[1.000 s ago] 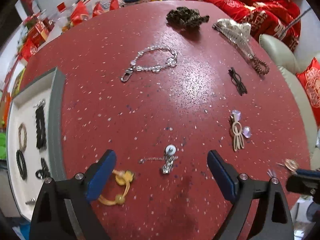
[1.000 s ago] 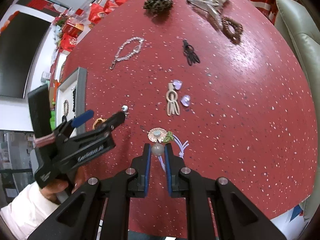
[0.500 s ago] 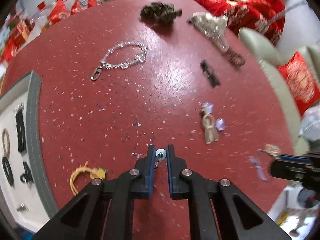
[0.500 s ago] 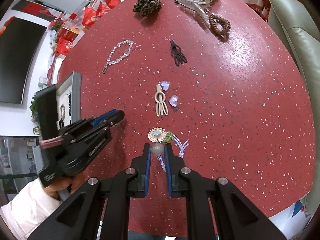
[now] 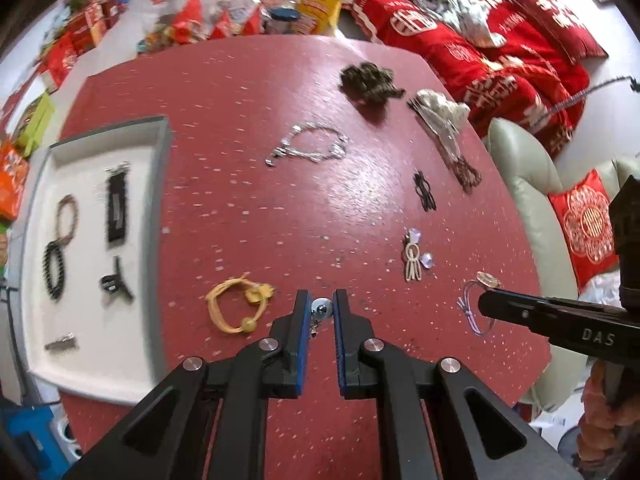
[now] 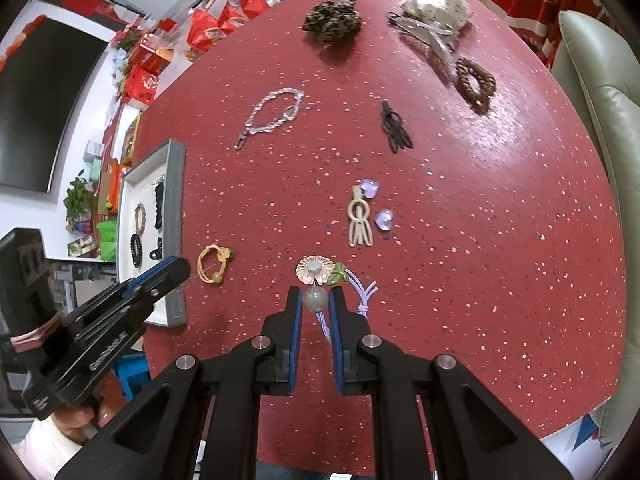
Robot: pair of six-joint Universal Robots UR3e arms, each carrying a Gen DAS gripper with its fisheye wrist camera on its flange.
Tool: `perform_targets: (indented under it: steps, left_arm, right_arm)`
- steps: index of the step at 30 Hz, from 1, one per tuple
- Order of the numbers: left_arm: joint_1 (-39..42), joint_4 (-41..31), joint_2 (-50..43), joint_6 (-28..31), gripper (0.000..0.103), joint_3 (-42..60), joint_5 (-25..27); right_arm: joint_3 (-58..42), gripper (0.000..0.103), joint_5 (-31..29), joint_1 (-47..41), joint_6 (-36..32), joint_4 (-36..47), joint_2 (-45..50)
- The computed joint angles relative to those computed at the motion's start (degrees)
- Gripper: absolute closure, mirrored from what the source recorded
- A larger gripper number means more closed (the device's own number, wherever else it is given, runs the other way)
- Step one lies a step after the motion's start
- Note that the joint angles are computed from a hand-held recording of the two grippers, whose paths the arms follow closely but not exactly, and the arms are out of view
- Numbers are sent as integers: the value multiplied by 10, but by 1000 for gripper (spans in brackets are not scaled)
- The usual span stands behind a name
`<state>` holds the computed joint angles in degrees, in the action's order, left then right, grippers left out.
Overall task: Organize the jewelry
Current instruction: 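Carry the silver charm with the left tool while the right tool carries the hair ties to the tray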
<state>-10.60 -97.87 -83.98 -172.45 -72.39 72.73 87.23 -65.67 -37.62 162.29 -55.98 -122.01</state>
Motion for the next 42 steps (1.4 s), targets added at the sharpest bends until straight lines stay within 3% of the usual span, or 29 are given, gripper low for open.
perform_targets:
  steps: [16,28,35,42]
  left_arm:
    - [149,-62,87,55,91,-20,-3]
    - [343,-102,144,152,91,-58,-22]
    - [411,-29,123,156,91,-114,-10]
    - [412,63,90,135,91,-172,18]
  right_arm:
    - [-76,89,-13,236,165,-141,129]
    - [-193,89,-17,404,256,-241,296]
    - [-326,89,-15,483,282,-273,443]
    - [-476,89,-12,533,290,-269,587]
